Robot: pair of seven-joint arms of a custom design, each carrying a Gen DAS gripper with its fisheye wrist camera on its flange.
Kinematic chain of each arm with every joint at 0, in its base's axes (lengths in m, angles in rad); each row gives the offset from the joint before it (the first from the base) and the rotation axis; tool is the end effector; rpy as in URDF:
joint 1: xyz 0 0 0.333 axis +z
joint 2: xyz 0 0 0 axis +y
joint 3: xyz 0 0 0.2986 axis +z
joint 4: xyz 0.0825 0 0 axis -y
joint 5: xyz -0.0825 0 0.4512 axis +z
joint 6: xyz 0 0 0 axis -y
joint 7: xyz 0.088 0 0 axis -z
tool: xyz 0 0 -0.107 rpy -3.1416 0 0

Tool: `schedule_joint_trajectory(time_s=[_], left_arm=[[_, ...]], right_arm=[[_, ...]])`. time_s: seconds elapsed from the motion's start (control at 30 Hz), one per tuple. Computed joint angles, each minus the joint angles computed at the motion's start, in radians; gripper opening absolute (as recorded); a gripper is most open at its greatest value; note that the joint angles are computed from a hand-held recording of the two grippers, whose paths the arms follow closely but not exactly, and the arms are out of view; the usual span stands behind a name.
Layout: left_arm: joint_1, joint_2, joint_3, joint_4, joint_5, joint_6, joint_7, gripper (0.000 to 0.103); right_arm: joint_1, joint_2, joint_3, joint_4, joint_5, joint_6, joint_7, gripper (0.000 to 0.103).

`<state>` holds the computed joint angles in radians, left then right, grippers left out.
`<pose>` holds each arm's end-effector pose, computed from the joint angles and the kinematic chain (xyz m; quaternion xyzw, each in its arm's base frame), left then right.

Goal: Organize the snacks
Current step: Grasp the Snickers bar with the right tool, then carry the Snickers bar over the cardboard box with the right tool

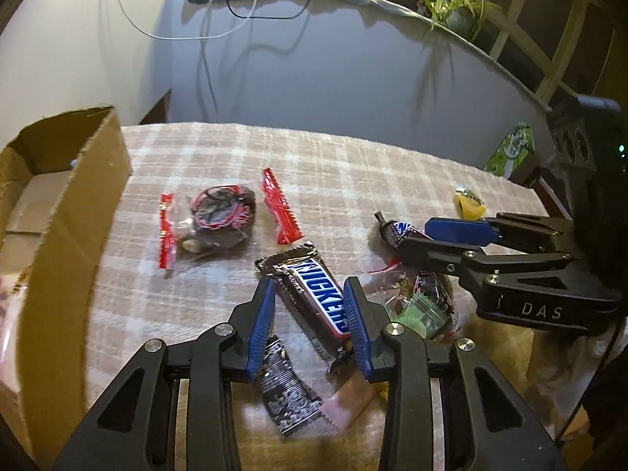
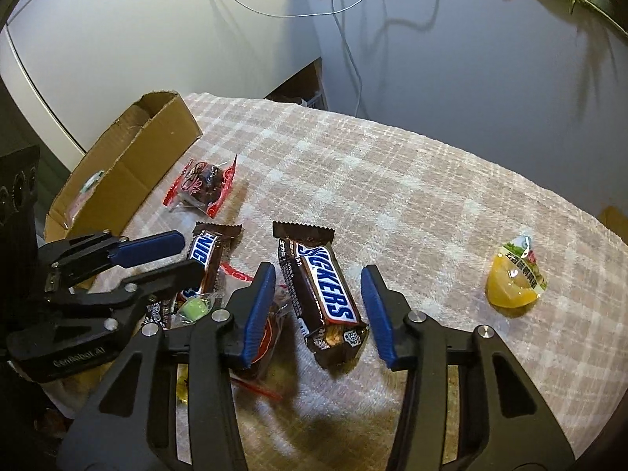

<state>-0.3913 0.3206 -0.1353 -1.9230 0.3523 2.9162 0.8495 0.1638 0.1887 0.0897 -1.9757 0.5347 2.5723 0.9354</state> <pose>0.6057 -0.3707 0.3447 -0.6317 0.6980 -0.3127 0.1268 0.6599 0.1607 0.3620 -0.8244 0.4956 -0.0532 0.2682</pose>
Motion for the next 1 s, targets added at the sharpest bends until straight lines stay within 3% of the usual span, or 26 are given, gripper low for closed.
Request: schedule_joint_trajectory(time_s=[0.37, 0.4, 0.43, 0.47, 0.7, 1.0], left_arm=[[0.009, 0.038, -0.015, 0.042, -0.033, -0.03, 0.052, 0.034], [0.002, 0.038, -0.007, 0.043, -0.026, -0.03, 0.046, 0.033], [-0.004, 0.036, -0.001, 0.04, -0.018, -0.029, 0.04, 0.033], [-0.007, 0.036, 0.002, 0.04, -0.014, -0.027, 0.036, 0.033], [-0.025, 0.018, 0.024, 0.014, 0.018, -0.003, -0.021, 0.027], [-0.023, -0.056, 0.039, -0.072, 0.074, 0.053, -0.094, 0.027]], right_arm=[[0.006, 0.027, 0.003, 0.01, -0.064, 0.015, 0.003, 0.048], [0.007, 0.025, 0.002, 0.006, -0.072, 0.021, 0.005, 0.044], [0.011, 0.024, 0.001, 0.002, -0.084, 0.028, 0.012, 0.031], [0.015, 0.023, -0.001, -0.002, -0.101, 0.034, 0.023, 0.03], [0.009, -0.003, 0.001, -0.029, -0.087, 0.038, 0.024, 0.03], [0.017, -0.069, -0.005, -0.088, -0.054, 0.071, 0.013, 0.03]])
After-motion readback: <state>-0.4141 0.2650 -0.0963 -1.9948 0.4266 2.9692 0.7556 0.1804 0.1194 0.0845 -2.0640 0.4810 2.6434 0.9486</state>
